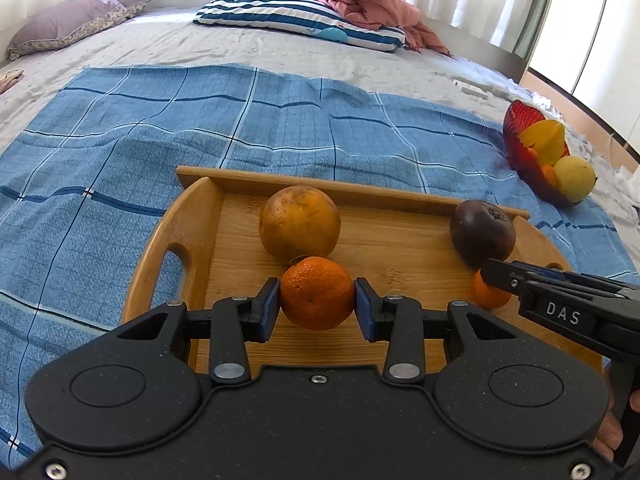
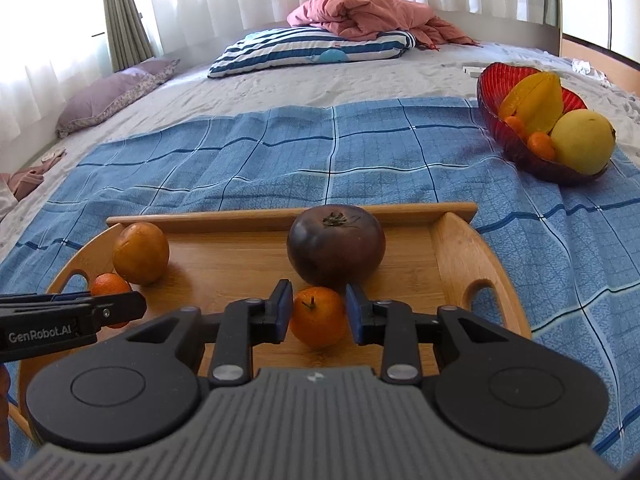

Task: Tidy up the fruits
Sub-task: 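Lower the orange and mandarin onto the tray and open both grippers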

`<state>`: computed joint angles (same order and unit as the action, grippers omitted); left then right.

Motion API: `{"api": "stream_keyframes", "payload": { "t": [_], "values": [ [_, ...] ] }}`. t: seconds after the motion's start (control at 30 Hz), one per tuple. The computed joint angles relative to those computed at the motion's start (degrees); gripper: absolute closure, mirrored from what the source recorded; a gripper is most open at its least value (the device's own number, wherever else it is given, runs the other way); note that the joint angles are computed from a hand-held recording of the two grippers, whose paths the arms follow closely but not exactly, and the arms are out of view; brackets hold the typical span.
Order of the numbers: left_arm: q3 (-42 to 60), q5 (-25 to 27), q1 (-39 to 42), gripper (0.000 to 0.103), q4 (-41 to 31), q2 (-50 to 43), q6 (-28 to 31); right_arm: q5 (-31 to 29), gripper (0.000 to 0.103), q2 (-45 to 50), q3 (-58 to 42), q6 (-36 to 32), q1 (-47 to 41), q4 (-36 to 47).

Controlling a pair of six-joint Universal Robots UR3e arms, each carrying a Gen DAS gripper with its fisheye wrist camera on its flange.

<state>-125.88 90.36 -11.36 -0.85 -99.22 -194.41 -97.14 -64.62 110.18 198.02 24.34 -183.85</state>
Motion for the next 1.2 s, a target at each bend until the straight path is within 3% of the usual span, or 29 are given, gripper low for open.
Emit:
{"api": "stream_keyframes", "payload": {
  "t": [0.77, 0.87, 0.97, 1.03, 1.2],
  "values": [
    [2.48, 1.72, -0.73, 0.064, -0.53, -3.31, -1.33, 2.29, 0.060, -1.33, 2.45, 0.63, -1.06, -1.11],
    [2.64, 3.54, -1.51, 0.055, -0.66, -3.11, -1.08, 2.76, 0.059, -1.87, 3.17, 0.70, -1.38, -1.40],
    [1.90, 3.59, -1.42, 0.046, -0.34, -2.08, -0.70, 3.51, 0.047, -2.57, 4.33, 0.80, -1.88, -2.11],
    [1.16, 3.34, -1.36, 0.033, -0.26, -0.97, -0.39, 3.95, 0.046, -3.17, 5.41, 1.01, -2.22, -2.85],
    [-1.89, 3.64, -2.35, 0.021, 0.99, 2.93, 1.17, 5.36, 0.041, -5.79, 9.59, 1.72, -3.20, -5.74]
  ]
}}
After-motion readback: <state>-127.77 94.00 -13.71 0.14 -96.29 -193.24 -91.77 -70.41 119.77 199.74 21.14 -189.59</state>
